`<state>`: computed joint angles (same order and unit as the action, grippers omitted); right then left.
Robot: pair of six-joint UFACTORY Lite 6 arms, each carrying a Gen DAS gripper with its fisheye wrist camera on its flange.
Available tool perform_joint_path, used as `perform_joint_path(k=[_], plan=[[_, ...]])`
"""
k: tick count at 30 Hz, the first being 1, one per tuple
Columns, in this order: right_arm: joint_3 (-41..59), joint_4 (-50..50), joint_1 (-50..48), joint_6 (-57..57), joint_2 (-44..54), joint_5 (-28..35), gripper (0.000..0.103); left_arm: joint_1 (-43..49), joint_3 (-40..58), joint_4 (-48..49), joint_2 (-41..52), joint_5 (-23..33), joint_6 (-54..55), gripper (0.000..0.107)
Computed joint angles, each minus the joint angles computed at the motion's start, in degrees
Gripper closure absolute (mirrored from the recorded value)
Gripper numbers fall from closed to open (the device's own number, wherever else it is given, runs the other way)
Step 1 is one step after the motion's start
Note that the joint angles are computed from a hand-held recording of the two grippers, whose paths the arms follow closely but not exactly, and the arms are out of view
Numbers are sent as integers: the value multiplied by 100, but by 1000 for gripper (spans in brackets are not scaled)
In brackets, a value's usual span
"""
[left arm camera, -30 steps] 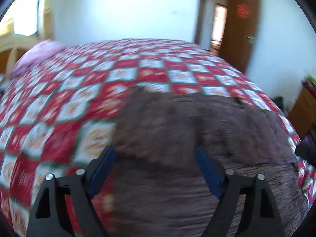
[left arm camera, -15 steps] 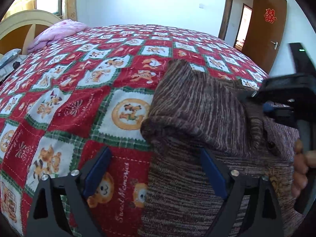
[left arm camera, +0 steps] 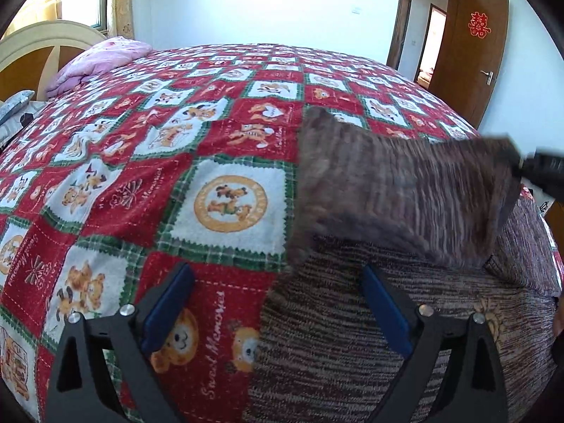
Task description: Fold small clothes
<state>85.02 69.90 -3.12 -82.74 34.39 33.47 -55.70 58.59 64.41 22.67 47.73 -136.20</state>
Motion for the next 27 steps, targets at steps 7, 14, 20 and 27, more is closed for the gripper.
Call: perform_joint_path(k=[7,14,20,27], plan=[[-70,32,-566,377,194,-10,87,22,0,49,13,-32,-25,8],[-324,-133,-91,53,-207,511,87,5,65,-20,77,22,71,7],[367,-1071,-13,1034,599,1411,87,6,-37,107,7,-59,-65,5],[-818,-1898,-787,524,-253,1509,77,6,-35,108,9,-59,-67,5]])
